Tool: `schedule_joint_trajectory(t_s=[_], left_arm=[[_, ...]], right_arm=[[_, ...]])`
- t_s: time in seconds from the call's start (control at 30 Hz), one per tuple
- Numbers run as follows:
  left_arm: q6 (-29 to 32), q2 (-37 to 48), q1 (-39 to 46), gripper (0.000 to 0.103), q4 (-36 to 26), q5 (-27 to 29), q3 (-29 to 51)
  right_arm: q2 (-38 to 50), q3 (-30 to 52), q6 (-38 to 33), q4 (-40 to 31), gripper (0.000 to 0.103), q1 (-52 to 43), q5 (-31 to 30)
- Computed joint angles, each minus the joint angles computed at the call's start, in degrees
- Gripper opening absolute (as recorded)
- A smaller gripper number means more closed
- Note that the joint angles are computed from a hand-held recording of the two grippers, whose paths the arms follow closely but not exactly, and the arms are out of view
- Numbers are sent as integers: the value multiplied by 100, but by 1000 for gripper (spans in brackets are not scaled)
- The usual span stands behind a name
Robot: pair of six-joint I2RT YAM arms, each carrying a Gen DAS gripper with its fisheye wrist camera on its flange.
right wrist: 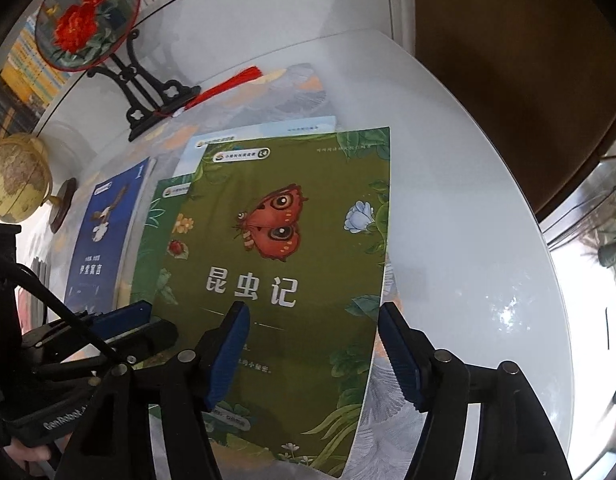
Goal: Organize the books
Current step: 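Close both tools on the edge of the green beetle book, then lift the beetle book upright with the left tool while the right tool grips it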
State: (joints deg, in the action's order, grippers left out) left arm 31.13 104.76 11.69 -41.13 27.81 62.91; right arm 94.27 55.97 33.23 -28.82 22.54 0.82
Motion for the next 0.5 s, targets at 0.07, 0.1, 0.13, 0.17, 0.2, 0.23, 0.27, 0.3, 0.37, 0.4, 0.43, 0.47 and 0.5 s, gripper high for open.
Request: schedule_joint_trajectory(t_s=[0.07, 0.1, 0.13, 0.17, 0.2, 0.23, 0.27, 0.3, 0.37, 0.4, 0.43, 0.47, 0.5], left_arm=[[36, -53, 42, 39, -16, -41, -42], [36, -65, 60, 39, -21, -52, -53], [43, -93, 87, 39, -26, -63, -78], [54, -113, 112, 39, -15, -83, -101], [29, -64, 92, 39, 54, -122, -82], [39, -130, 108, 39, 126, -191, -161], [55, -202, 127, 39, 175, -239, -242], [82, -283, 160, 39, 210, -295, -329], [172, -439, 278, 39, 235, -336, -497], [326, -536, 391, 39, 204, -312, -595], [442, -627, 537, 39, 111, -265, -686], [556, -708, 675, 39, 17, -217, -777], [674, -782, 825, 39, -99, -172, -855]], right_arm=[[6, 11, -12, 5, 67, 43, 18], [-5, 8, -12, -3, 68, 86, 30], [5, 20, -18, -4, 68, 107, 29], [-2, 14, -20, -7, 68, 146, 28], [8, 22, -25, -12, 68, 171, 22], [17, 25, -20, -14, 68, 213, 17], [18, 19, -16, -13, 68, 251, 4], [30, 20, -3, -17, 68, 295, -20], [60, 38, 75, -52, 68, 424, -53], [43, 23, 100, -58, 69, 485, -57], [8, -6, 133, -67, 69, 590, -43], [-22, -35, 156, -80, 70, 681, -22], [-47, -49, 182, -117, 71, 806, -3]])
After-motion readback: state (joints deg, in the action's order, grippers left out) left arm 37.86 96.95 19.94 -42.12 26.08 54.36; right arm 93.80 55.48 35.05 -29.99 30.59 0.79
